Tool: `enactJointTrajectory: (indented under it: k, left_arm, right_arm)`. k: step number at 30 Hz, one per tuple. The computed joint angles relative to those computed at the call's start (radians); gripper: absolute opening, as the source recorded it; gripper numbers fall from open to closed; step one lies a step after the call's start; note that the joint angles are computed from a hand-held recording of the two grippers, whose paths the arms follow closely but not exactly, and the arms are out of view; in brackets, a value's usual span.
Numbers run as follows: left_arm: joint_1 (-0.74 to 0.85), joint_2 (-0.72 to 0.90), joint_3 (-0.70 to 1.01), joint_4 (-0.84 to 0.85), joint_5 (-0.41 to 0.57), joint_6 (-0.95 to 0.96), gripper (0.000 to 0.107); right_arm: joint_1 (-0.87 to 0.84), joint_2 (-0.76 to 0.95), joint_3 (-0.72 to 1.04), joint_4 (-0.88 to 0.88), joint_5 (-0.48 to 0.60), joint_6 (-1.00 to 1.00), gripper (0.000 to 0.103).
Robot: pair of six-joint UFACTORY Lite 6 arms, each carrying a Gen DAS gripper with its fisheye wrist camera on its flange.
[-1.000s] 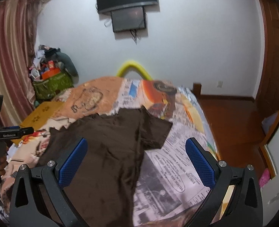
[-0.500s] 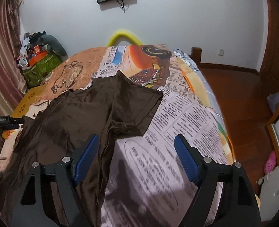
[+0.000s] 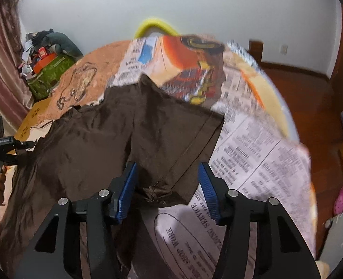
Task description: Fold small clothes
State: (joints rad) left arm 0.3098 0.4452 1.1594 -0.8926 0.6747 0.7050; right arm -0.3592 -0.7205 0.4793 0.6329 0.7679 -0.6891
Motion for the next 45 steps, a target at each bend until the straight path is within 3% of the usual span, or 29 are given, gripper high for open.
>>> enactJointTrajectory:
  k: [1,3,7,8,14,19,20,22,23,24,32,38,40,42,44,45]
  left_arm:
    - [0.002,0.012,0.012,0.005,-0.005,-0.009,0.056]
    - [-0.008,0.041,0.047,0.068,-0.023,-0.062,0.031]
    - [-0.036,0.020,0.043,0.179,-0.121,-0.150,0.020]
    - [-0.040,0.002,0.039,0.194,-0.137,-0.154,0.012]
    - [-0.080,-0.222,-0.013,0.185,-0.155,-0.067,0.003]
    - [-0.192,-0.331,0.039,0.333,-0.102,-0.223,0.003]
    - [-0.224,-0.337,0.046,0.428,-0.113,-0.325,0.009]
    - [-0.238,-0.341,0.033,0.518,-0.118,-0.414,0.044]
    - [-0.225,-0.348,0.007,0.509,-0.128,-0.408,0.070]
    - [-0.198,-0.362,-0.033,0.481,-0.142,-0.385,0.075]
    - [0.066,-0.261,-0.185,0.117,0.032,-0.034,0.075]
    - [0.084,-0.146,-0.158,-0.067,0.084,0.129,0.075]
    - [0.088,-0.069,-0.097,-0.101,0.130,0.137,0.062]
    - [0.087,0.019,-0.028,-0.100,0.158,0.107,0.033]
    - [0.074,0.053,0.003,-0.080,0.125,0.071,0.019]
    - [0.074,0.061,0.008,-0.088,0.117,0.077,0.018]
  right_arm:
    - [-0.008,0.013,-0.008,0.009,0.002,-0.010,0.049]
    - [-0.002,0.008,-0.023,0.014,-0.010,-0.017,0.049]
    - [0.032,-0.005,-0.030,-0.022,-0.027,0.012,0.049]
    - [0.044,0.000,-0.028,-0.029,-0.036,0.020,0.049]
    - [0.010,0.013,-0.036,0.015,-0.034,-0.038,0.049]
    - [0.031,0.006,-0.037,0.001,-0.045,-0.001,0.050]
    - [0.034,0.004,-0.036,-0.003,-0.042,0.006,0.050]
    - [0.029,0.006,-0.033,0.002,-0.033,0.008,0.050]
    - [0.019,0.013,-0.029,0.011,-0.024,-0.003,0.050]
    - [0.006,0.018,-0.026,0.022,-0.013,-0.016,0.050]
    - [-0.020,0.007,-0.041,0.060,0.010,-0.066,0.051]
    - [0.064,-0.015,-0.056,0.006,-0.052,0.006,0.058]
    - [0.108,-0.025,-0.061,-0.038,-0.083,0.054,0.060]
    - [0.144,-0.036,-0.069,-0.076,-0.110,0.096,0.062]
    - [0.144,-0.031,-0.069,-0.073,-0.117,0.090,0.063]
    - [0.140,-0.025,-0.064,-0.073,-0.113,0.089,0.063]
